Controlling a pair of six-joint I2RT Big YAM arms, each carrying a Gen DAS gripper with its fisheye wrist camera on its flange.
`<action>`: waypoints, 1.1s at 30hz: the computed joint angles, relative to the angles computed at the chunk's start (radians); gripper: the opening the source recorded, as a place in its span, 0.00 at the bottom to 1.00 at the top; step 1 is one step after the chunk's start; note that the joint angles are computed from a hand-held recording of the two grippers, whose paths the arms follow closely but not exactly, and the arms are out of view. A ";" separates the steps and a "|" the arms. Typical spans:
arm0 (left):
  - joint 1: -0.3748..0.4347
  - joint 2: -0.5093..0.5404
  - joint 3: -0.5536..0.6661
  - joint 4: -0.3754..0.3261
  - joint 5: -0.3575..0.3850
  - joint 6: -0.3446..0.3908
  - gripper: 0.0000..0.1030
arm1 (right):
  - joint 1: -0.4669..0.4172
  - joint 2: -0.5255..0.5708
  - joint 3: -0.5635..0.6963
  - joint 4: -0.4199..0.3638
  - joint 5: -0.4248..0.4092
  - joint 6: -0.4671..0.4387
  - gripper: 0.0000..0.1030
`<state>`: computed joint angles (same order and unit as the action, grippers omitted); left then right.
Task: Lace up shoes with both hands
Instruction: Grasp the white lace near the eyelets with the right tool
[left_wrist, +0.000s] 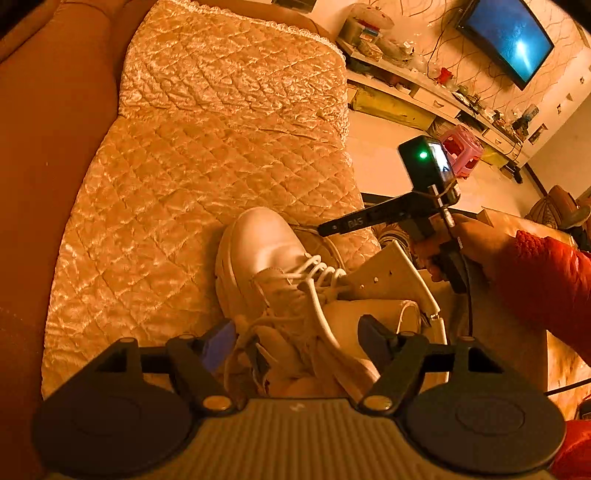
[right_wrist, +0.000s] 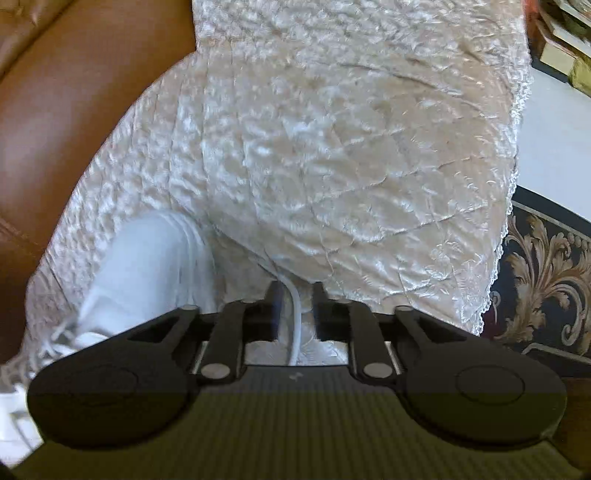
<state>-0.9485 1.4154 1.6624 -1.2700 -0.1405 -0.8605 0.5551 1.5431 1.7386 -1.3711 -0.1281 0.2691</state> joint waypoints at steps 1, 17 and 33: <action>-0.001 0.001 0.000 -0.003 0.002 0.000 0.75 | 0.011 0.002 -0.002 0.000 0.014 -0.017 0.30; -0.002 -0.007 0.003 -0.014 0.047 -0.026 0.75 | 0.045 0.012 -0.016 -0.004 0.100 -0.093 0.06; 0.006 0.003 -0.024 0.025 0.096 0.005 0.81 | 0.011 -0.100 -0.059 0.166 -0.004 0.046 0.06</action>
<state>-0.9422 1.4182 1.6385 -1.2449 -0.0448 -0.8559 0.5662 1.4436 1.6800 -1.2054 -0.1319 0.3154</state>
